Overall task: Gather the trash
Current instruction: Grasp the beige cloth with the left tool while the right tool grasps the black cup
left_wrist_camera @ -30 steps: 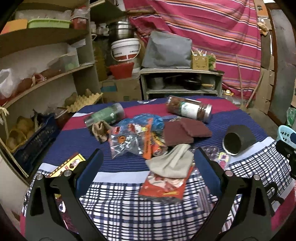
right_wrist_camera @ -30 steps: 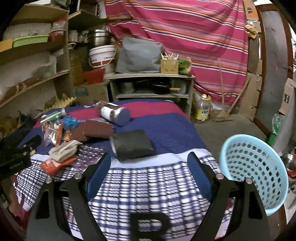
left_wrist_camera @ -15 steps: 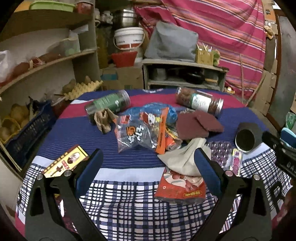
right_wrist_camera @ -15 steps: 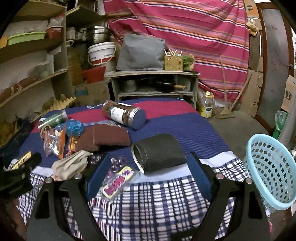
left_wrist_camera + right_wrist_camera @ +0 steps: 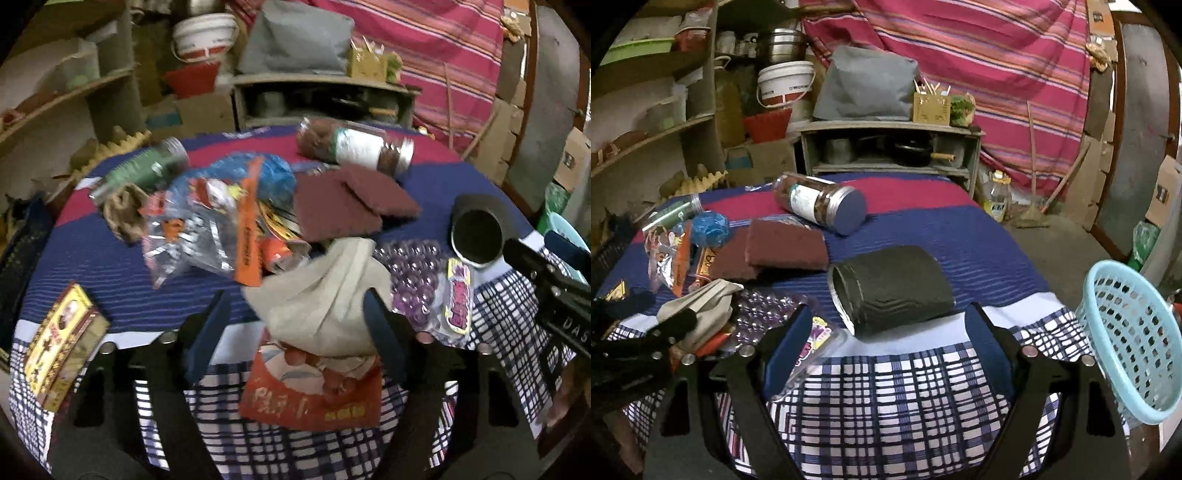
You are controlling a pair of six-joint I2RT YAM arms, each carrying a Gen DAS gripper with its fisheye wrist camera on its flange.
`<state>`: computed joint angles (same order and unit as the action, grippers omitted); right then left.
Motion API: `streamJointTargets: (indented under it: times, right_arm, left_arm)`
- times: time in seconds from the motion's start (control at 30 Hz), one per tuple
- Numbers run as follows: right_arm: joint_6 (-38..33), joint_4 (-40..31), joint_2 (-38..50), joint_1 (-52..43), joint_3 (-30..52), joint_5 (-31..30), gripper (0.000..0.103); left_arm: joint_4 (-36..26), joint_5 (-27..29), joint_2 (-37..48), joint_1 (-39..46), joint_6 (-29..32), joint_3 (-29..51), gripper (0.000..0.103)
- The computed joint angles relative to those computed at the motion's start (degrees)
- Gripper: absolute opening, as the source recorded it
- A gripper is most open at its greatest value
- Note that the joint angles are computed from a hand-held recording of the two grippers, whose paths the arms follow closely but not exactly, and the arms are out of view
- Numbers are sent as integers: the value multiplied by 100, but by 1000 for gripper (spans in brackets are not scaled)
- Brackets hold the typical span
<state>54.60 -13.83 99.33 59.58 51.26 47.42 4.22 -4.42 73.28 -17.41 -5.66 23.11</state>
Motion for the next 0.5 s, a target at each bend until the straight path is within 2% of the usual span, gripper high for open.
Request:
streamJointTargets:
  times: [0.1,0.17,0.3,0.5]
  right_arm:
    - [25,17,7,-40,-12,-125,83]
    - [39,-5,76,-9,59,-139,83]
    - [9,-143,125,63,156,-52,83]
    - [-114,-126,58,7,107,-20,83]
  left_arm:
    - [-66,253,61,59,31,21,61]
    - [-161,413,112,109,29,66,53]
    - [-268,298,-179,26,54,-10,31]
    - [-422,-300,-1147,-258,0,-270,27]
